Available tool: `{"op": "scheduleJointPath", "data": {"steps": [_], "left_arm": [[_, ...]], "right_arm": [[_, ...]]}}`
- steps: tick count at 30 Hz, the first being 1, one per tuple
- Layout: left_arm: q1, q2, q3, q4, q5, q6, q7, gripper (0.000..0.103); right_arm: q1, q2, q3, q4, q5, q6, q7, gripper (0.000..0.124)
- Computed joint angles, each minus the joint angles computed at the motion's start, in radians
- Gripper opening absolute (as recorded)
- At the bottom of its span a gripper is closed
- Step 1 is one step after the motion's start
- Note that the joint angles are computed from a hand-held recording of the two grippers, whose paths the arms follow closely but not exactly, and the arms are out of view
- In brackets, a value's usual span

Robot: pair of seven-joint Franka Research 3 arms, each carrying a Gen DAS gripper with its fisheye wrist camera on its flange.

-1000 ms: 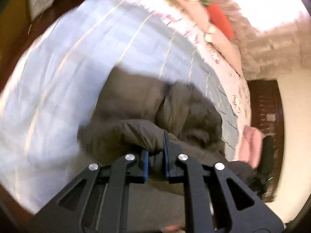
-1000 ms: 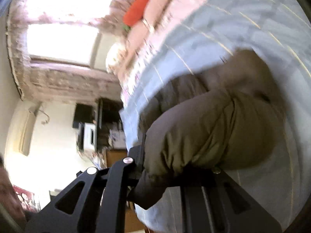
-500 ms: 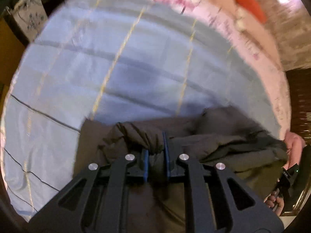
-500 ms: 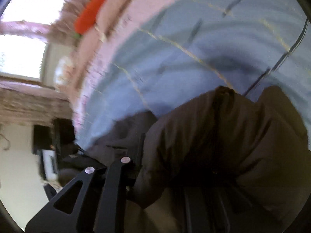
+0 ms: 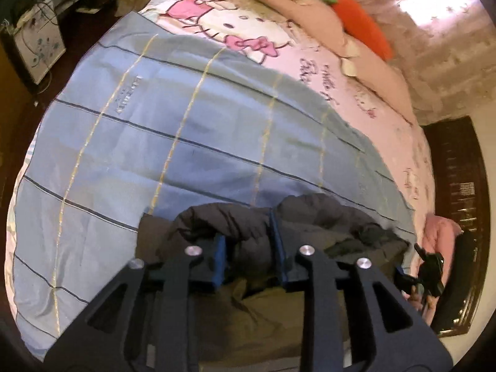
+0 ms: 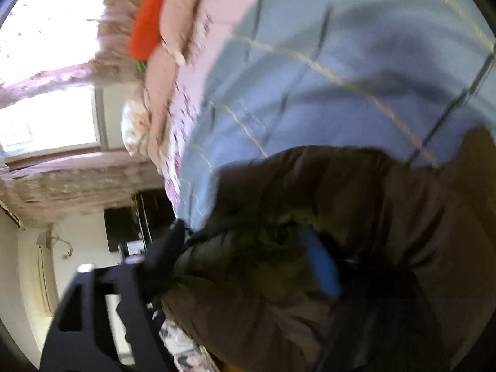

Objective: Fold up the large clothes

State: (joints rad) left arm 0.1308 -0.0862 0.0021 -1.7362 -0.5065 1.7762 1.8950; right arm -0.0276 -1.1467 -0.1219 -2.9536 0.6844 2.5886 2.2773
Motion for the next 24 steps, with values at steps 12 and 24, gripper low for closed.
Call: {"op": "scheduleJointPath", "data": {"steps": [12,24], "left_arm": [[0.056,-0.088,0.023,-0.052,-0.050,0.128,-0.045,0.072],[-0.157,-0.378,-0.186,-0.531,0.339,0.299,0.125,0.028]], "right_arm": [[0.000,-0.099,0.229,0.193,-0.313,-0.257,0.035,0.083],[0.137,0.485,0.487,0.541,-0.634,-0.447,0.000,0.050]]}}
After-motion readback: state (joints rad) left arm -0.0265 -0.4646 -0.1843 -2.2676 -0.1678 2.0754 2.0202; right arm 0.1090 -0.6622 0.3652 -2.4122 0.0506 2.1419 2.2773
